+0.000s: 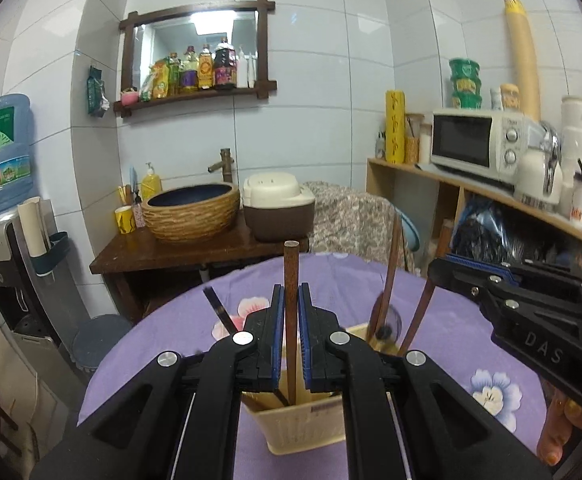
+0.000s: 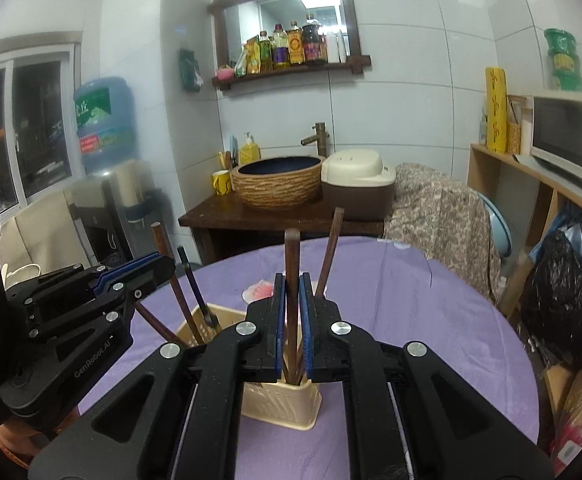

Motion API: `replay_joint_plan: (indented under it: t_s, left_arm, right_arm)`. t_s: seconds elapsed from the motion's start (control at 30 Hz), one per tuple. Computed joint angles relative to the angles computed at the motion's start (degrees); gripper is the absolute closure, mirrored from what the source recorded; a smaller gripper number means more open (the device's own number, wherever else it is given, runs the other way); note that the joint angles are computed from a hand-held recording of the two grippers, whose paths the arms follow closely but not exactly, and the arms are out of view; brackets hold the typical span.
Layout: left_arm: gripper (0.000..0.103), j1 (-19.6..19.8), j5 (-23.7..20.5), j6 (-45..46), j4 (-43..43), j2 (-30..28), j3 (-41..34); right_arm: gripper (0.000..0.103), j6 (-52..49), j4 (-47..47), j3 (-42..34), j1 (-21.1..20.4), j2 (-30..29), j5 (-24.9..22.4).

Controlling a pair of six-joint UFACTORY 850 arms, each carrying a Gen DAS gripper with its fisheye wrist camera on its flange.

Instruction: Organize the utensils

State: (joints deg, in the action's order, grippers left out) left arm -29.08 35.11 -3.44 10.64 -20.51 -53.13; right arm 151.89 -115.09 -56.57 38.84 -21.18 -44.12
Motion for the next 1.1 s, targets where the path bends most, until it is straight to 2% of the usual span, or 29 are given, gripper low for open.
replay_joint_plan:
  t_s: [0.13, 0.23, 0.33, 0.4, 0.43, 0.47, 0.53, 0.57, 0.6, 0.63, 0.83, 1.1]
  left_arm:
    - [0.095, 1.03, -0.86, -4.25, 3.82, -0.44, -0.27]
    - [0.095, 1.75, 0.01, -7.42, 6.60, 0.58, 0.77]
    - [0.091, 2.74, 2.33, -10.20, 9.89, 2.63, 3.07]
    - [0.074, 3.22, 5.29, -9.26, 9.58, 4.65, 5.87]
    - [0.059, 3.28, 6.62, -8.52, 9.07, 5.36, 7.01]
    - [0.051, 3.51, 8.37, -7.55, 8.45, 6.31, 8.63]
    - [0.044, 3.83, 10.85, -5.87, 7.53, 7.68, 11.23]
    - [0.035, 4.07, 11.99, -5.35, 7.31, 8.19, 12.43]
    - [0.029, 4.30, 13.18, -4.96, 7.01, 8.64, 13.59]
    - [0.021, 4.64, 15.12, -4.35, 6.39, 9.10, 15.32]
    - [0.005, 6.16, 18.95, -2.78, 5.98, 9.67, 19.98]
    - [0.005, 10.21, 27.56, -5.21, 9.77, 9.72, 28.57]
  right_arm:
    - [0.095, 1.55, -0.75, 0.49, -0.05, -0.52, 0.39]
    - [0.094, 2.14, -1.03, 1.25, 0.51, -0.38, -1.01]
    - [0.086, 3.61, -1.57, 2.66, 1.38, 0.47, -2.52]
    - [0.055, 4.12, -0.86, 3.66, 2.45, 1.12, -4.68]
    - [0.047, 3.78, 0.08, 4.16, 3.23, 1.35, -6.41]
    - [0.039, 3.19, 1.01, 4.65, 4.07, 1.53, -8.18]
    - [0.027, -0.18, 5.31, 5.17, 6.64, 1.33, -13.10]
    - [0.014, -1.19, 6.86, 5.28, 7.41, 1.18, -14.76]
    - [0.005, -2.22, 9.30, 5.41, 8.78, 0.65, -17.69]
    - [0.006, -2.30, 10.49, 5.72, 9.73, 0.29, -19.47]
    - [0.006, -1.88, 16.37, 7.29, 13.98, -1.43, -18.83]
    - [0.006, 4.52, 21.60, 6.70, 23.64, -7.83, -22.68]
